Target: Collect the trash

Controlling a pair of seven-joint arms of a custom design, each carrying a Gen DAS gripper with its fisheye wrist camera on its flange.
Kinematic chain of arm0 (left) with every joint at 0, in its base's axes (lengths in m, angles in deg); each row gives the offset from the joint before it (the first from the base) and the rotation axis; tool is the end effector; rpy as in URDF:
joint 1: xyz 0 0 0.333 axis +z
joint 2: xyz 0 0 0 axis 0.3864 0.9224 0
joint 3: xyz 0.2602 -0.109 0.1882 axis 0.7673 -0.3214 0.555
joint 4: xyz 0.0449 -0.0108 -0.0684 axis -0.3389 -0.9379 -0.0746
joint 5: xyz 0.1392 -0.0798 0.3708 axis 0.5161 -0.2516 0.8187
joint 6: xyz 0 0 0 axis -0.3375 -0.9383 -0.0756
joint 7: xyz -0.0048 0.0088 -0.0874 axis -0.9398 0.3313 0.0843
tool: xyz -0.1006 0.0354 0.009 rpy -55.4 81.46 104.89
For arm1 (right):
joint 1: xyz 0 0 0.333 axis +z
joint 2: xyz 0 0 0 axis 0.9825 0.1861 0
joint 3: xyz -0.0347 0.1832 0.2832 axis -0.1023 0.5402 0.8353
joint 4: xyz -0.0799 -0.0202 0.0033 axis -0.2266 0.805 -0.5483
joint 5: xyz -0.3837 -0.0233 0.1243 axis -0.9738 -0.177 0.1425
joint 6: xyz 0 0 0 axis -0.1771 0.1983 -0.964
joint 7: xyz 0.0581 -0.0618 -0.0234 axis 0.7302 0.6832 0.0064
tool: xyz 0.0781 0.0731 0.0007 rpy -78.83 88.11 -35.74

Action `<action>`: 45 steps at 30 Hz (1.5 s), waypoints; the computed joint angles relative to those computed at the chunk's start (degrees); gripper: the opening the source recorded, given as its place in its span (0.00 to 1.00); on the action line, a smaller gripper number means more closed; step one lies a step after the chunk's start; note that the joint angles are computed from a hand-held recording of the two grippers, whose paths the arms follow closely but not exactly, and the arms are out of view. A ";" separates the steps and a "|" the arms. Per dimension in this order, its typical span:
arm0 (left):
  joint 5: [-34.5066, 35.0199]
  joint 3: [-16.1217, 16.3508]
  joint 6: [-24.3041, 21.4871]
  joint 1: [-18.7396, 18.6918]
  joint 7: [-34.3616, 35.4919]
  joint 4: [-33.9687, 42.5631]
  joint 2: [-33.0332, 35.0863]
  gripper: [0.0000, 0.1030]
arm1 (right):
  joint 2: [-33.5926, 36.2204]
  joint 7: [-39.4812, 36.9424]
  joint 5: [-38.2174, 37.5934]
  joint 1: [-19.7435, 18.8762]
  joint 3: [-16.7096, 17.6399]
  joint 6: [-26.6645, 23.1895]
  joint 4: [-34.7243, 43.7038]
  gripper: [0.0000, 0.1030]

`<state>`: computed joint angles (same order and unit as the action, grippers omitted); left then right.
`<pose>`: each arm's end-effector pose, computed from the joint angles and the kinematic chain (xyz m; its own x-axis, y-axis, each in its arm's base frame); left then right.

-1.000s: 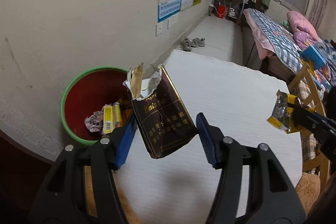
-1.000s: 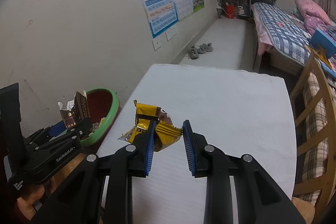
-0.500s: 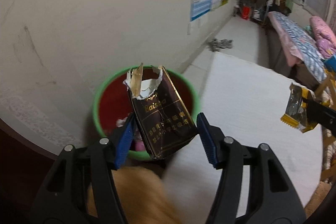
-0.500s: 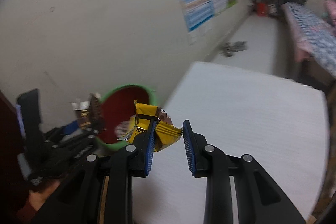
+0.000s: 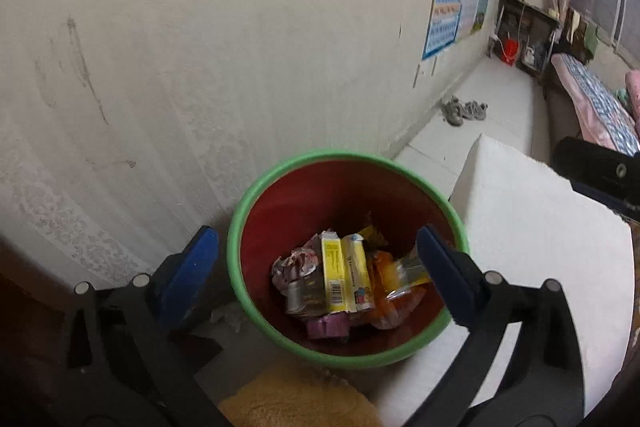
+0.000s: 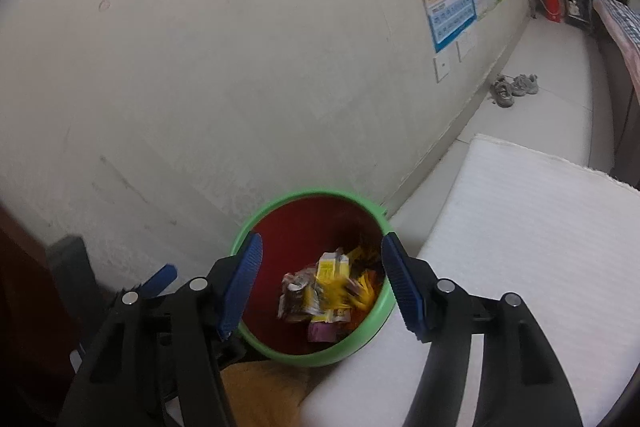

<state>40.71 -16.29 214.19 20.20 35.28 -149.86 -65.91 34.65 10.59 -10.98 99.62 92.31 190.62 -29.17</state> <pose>0.5200 -0.1530 0.5164 0.2059 -0.9785 -0.0136 -0.7026 -0.1382 -0.6980 0.5637 0.2612 0.5660 0.2859 -0.8593 -0.4242 -0.7919 0.0374 -0.6095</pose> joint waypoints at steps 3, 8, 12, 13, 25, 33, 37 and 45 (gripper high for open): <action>5.22 -1.53 1.08 0.66 -4.63 -0.89 -1.95 0.94 | -5.15 1.68 -2.45 -0.48 -0.34 4.90 -6.09 0.67; 10.14 -4.86 -2.09 -0.08 -10.63 -0.02 -5.25 0.95 | -16.24 14.46 -20.26 -6.38 2.75 12.68 -18.37 0.86; 14.93 -7.11 -3.84 -0.93 -16.47 2.42 -6.17 0.95 | -25.70 24.75 -30.90 -17.05 9.66 14.27 -25.79 0.94; 15.63 -7.64 -4.49 -1.45 -17.28 3.06 -6.50 0.95 | -27.42 26.02 -31.87 -18.33 10.35 14.67 -27.09 0.94; 16.35 -9.33 -6.06 -6.14 -15.32 7.11 -7.41 0.95 | -39.82 27.84 -32.08 -23.97 10.16 15.90 -37.09 0.94; 16.47 -9.93 -7.59 -7.57 -14.83 8.69 -6.46 0.95 | -42.30 27.43 -30.23 -24.55 9.61 14.19 -38.80 0.94; 17.25 -10.11 -8.04 -8.04 -14.74 9.00 -6.30 0.95 | -43.84 28.64 -30.01 -25.77 10.33 14.31 -39.94 0.94; 15.86 -9.44 -7.36 -8.71 -13.85 8.74 -6.03 0.95 | -44.08 29.72 -30.47 -26.87 10.43 12.38 -40.47 0.94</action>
